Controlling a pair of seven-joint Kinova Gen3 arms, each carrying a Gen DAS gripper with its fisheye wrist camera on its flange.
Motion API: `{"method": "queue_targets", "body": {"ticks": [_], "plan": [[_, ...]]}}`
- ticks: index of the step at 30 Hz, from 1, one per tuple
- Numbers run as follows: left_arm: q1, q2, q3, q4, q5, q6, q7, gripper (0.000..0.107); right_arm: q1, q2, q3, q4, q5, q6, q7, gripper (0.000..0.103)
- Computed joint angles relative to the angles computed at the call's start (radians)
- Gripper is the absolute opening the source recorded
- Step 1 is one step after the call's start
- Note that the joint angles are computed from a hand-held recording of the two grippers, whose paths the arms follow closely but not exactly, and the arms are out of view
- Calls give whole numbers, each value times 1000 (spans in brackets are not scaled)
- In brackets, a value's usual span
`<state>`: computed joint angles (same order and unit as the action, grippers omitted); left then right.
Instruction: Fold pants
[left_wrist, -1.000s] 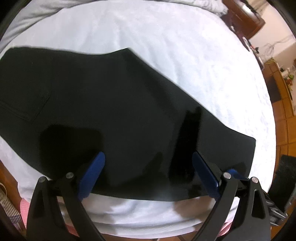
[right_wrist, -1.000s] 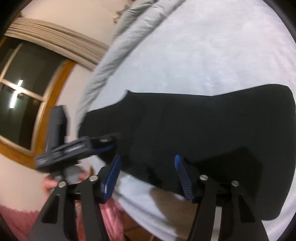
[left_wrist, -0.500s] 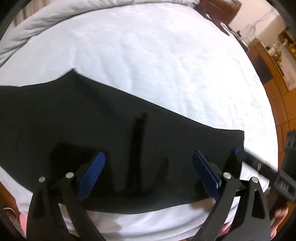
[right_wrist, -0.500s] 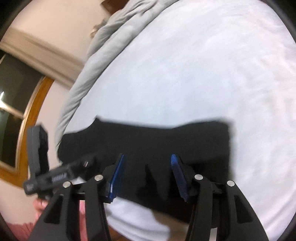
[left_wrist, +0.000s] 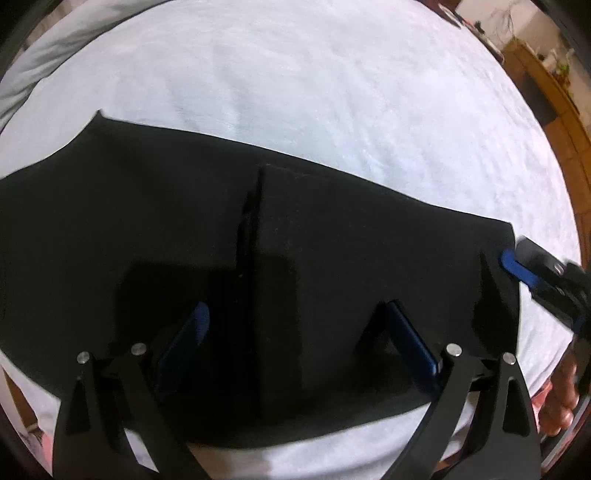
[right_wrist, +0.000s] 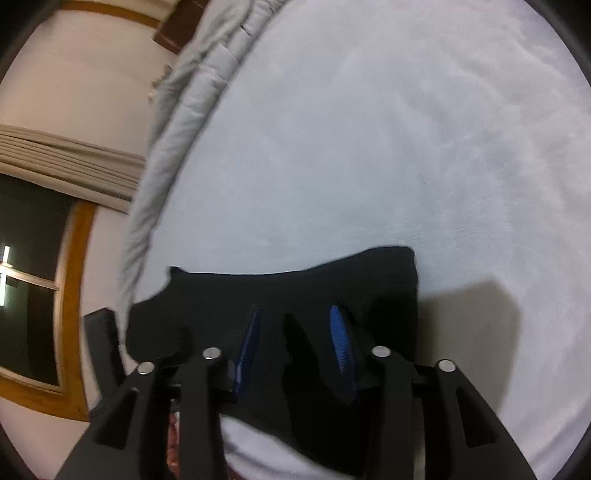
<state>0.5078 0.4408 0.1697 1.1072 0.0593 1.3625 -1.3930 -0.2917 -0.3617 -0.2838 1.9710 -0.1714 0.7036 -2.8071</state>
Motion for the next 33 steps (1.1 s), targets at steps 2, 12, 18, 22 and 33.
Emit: {"method": "queue_targets", "body": {"ticks": [2, 12, 18, 22, 33], "plan": [[-16, -35, 1, 37, 18, -28, -5, 95, -5, -31, -32, -19, 24, 38, -30, 45], [29, -32, 0, 99, -70, -77, -11, 101, -21, -60, -72, 47, -24, 96, -76, 40], [-55, -36, -2, 24, 5, 13, -73, 100, 3, -4, -166, -128, 111, 263, -142, 50], [-190, -95, -41, 38, 66, 52, -126, 100, -39, 54, -176, -177, 145, 176, -134, 52], [-549, -48, -142, -41, 152, 155, -100, 100, -208, 373, -96, -326, 192, 99, -70, 52]]}}
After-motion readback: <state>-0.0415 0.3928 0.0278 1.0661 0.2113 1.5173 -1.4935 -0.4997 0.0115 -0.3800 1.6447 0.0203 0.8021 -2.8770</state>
